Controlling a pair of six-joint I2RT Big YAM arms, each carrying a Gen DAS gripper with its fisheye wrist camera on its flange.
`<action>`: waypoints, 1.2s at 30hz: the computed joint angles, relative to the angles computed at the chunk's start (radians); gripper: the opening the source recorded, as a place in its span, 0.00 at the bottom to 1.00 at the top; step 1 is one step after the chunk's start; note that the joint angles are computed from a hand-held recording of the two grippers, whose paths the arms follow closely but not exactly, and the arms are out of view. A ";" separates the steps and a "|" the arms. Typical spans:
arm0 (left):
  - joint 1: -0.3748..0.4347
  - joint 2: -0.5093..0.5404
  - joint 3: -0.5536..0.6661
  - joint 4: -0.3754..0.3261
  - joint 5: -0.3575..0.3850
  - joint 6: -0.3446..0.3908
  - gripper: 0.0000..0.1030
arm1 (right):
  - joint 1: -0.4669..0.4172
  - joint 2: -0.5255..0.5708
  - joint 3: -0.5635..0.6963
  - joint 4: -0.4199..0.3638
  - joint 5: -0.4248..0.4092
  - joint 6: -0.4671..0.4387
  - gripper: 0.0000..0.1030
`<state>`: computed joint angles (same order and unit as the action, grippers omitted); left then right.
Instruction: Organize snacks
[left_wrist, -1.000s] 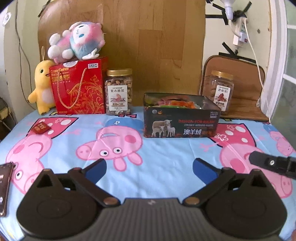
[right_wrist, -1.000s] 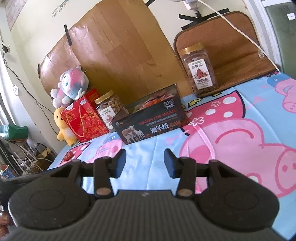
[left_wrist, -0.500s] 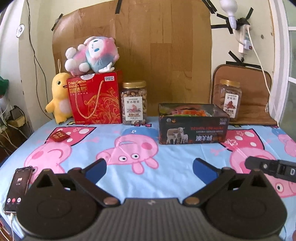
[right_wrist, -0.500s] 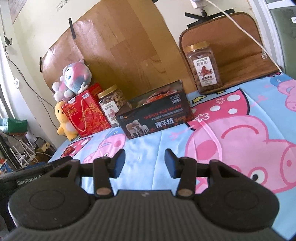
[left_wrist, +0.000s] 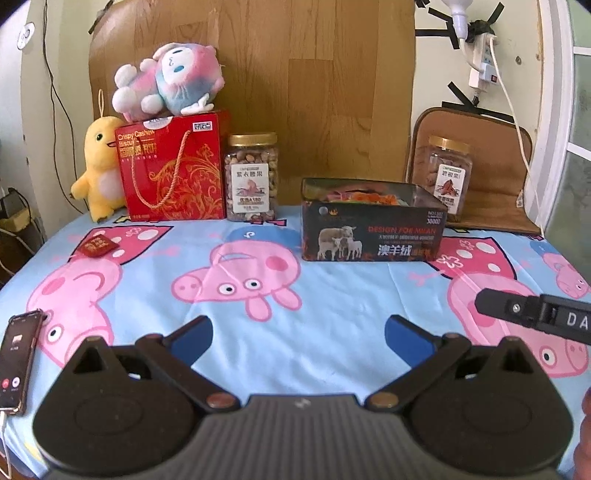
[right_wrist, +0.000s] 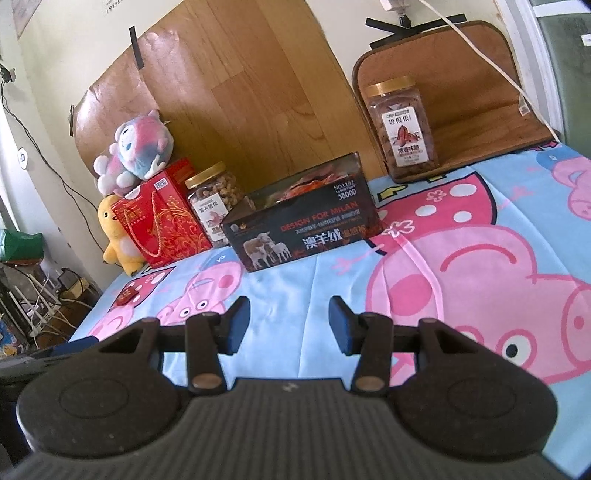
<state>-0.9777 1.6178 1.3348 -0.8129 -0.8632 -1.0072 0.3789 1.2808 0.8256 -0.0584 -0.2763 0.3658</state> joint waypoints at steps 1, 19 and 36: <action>-0.001 -0.001 -0.003 0.004 0.001 0.003 1.00 | 0.004 -0.003 -0.003 0.004 0.006 -0.003 0.48; 0.004 0.002 -0.011 0.039 0.038 0.037 1.00 | -0.001 -0.003 -0.013 0.021 0.005 0.004 0.48; 0.021 -0.001 -0.018 0.047 0.064 0.025 1.00 | 0.013 -0.013 -0.025 0.044 0.016 -0.033 0.48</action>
<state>-0.9569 1.6168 1.3164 -0.7661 -0.7992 -0.9819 0.3914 1.2676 0.8004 -0.0147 -0.2602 0.3328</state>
